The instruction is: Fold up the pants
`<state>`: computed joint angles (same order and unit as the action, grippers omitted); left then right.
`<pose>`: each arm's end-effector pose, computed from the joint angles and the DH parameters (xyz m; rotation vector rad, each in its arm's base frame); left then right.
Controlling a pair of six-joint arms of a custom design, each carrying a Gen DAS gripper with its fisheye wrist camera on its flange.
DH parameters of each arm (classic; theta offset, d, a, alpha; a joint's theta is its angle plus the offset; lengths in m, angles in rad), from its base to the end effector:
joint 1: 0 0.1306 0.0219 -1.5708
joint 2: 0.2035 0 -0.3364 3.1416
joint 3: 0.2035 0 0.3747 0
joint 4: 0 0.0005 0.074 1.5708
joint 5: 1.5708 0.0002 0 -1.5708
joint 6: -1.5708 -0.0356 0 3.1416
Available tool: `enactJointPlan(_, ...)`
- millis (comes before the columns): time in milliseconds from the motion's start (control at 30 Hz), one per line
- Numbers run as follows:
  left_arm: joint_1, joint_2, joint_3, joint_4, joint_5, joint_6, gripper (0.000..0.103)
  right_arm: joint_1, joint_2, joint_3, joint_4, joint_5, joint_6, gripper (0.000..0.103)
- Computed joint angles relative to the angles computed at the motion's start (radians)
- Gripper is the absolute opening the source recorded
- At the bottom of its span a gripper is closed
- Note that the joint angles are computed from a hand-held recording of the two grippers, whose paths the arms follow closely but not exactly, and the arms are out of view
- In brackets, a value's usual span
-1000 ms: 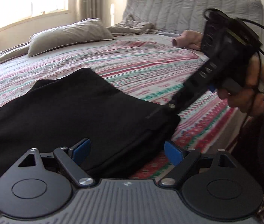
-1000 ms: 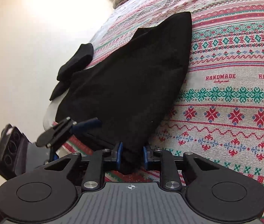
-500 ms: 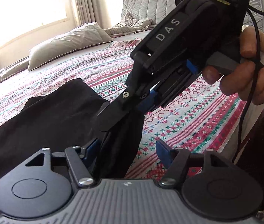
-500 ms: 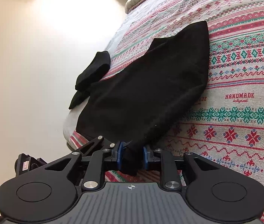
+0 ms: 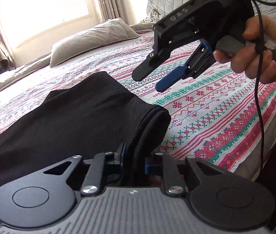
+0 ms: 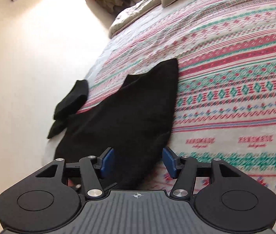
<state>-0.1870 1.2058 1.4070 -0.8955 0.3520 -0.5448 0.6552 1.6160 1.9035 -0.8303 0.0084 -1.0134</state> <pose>0.4077 -0.0901 0.4686 0.9649 2.0023 -0.2029 0.4428 0.3392 0.5061 0.4105 2.2369 0.9448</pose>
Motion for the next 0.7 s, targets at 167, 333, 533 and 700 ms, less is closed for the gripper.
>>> enactJointPlan(167, -0.006, -0.014, -0.014, 0.012, -0.012, 0.028, 0.033, -0.036, 0.093, 0.081, -0.005, -0.020, -0.005, 0.055)
enactJointPlan(333, -0.008, -0.027, -0.026, 0.020, -0.031, 0.105, 0.029, -0.044, 0.224, 0.228, -0.002, 0.062, 0.049, 0.044)
enactJointPlan(533, -0.016, -0.032, -0.007, 0.021, -0.057, 0.147, 0.025, -0.062, 0.255, 0.241, 0.062, 0.101, -0.004, 0.006)
enactJointPlan(700, -0.058, -0.029, 0.057, 0.001, -0.071, 0.186, 0.024, -0.075, 0.182, 0.156, 0.113, 0.130, -0.021, 0.004)
